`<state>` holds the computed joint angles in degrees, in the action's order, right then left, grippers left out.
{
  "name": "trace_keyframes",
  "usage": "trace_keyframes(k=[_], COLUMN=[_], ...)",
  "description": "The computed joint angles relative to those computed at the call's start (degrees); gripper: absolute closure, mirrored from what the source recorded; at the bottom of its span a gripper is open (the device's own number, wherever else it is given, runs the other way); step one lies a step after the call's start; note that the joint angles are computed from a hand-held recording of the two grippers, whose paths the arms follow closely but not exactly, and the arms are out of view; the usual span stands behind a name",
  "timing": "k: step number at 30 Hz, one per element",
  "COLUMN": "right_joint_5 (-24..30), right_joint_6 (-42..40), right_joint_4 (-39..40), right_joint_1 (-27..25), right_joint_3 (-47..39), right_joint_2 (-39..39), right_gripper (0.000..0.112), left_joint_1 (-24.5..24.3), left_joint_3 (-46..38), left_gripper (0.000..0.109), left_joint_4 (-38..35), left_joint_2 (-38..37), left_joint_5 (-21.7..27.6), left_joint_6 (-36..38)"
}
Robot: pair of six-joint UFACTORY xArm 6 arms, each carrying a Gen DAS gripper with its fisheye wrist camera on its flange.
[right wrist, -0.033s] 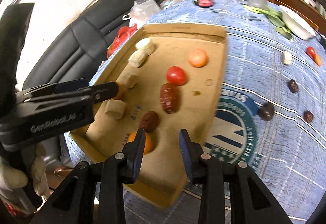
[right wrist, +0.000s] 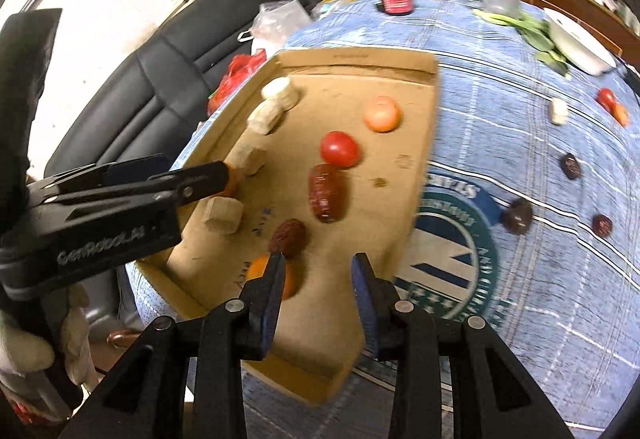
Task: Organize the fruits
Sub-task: 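Withdraw both tools from the box toward the remaining dates and cube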
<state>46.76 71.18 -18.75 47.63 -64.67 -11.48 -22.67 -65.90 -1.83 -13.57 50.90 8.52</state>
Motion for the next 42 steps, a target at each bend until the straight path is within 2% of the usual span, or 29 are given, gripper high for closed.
trace_keyframes(k=[14, 21, 31, 36, 42], right_joint_5=[4.2, 6.5, 10.9, 9.6, 3.4], right_joint_6=[7.1, 9.4, 12.8, 10.6, 2.8], right_joint_4=[-3.0, -3.0, -2.0, 0.0, 4.8], right_joint_1=[0.9, 1.3, 1.2, -0.7, -5.0], right_joint_3=[11.2, 17.3, 26.0, 28.4, 29.7], right_joint_2=[-13.6, -21.3, -33.3, -35.5, -33.4], right_gripper=[0.075, 0.075, 0.075, 0.075, 0.075], left_joint_1=[-9.2, -14.4, -19.3, -20.6, -18.4], left_joint_3=[3.7, 5.0, 5.3, 6.9, 8.6], left_gripper=[0.042, 0.042, 0.042, 0.042, 0.042], left_joint_4=[8.0, 12.3, 9.0, 10.1, 13.4], left_joint_2=[-4.6, -5.9, -5.6, -7.2, -11.3], left_joint_5=[-2.3, -1.9, 0.6, 0.8, 3.8], left_joint_6=[-7.2, -12.3, -16.3, -19.0, -23.6])
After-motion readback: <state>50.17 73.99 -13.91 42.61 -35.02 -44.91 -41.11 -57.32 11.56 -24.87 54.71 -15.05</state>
